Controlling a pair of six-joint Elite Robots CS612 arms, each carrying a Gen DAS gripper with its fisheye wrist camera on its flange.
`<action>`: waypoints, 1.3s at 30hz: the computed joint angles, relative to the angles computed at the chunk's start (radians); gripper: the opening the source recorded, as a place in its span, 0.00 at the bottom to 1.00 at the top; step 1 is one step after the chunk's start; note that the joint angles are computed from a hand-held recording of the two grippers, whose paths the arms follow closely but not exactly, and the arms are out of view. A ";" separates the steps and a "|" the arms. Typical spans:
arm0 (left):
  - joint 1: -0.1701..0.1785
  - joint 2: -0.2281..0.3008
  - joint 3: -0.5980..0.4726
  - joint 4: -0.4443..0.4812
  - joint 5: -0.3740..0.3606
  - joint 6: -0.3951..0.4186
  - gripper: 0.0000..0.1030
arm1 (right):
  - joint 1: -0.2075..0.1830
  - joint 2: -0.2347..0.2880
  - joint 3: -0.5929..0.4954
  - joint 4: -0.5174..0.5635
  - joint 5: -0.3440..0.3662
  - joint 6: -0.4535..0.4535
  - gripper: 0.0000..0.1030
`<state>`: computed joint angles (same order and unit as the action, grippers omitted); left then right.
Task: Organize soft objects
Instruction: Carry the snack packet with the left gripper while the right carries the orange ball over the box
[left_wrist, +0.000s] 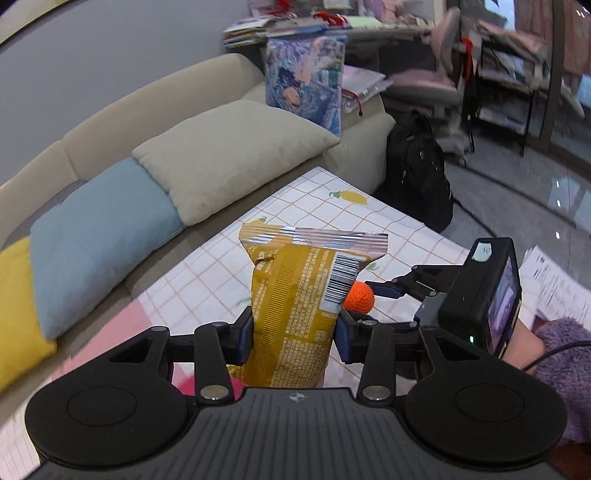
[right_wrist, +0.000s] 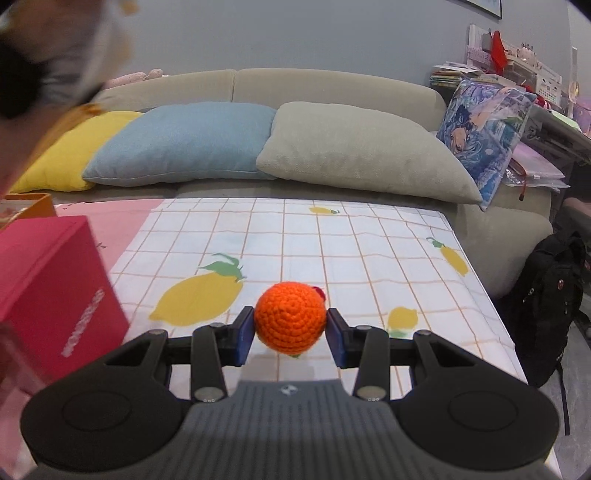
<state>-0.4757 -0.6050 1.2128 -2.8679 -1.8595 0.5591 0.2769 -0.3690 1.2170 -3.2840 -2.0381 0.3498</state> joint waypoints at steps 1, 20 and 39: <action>0.004 -0.011 0.023 -0.015 -0.004 -0.015 0.47 | 0.004 -0.008 0.013 -0.005 0.003 0.006 0.40; 0.075 -0.092 0.248 -0.014 -0.090 -0.181 0.47 | 0.093 -0.189 0.186 0.188 0.139 0.157 0.40; 0.170 -0.095 0.320 -0.246 -0.236 -0.429 0.47 | 0.166 -0.206 0.115 0.346 0.221 0.053 0.40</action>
<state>-0.3056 -0.7000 1.5329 -3.1136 -2.0953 0.1301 0.4434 -0.5746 1.3324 -2.9384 -1.8168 0.4025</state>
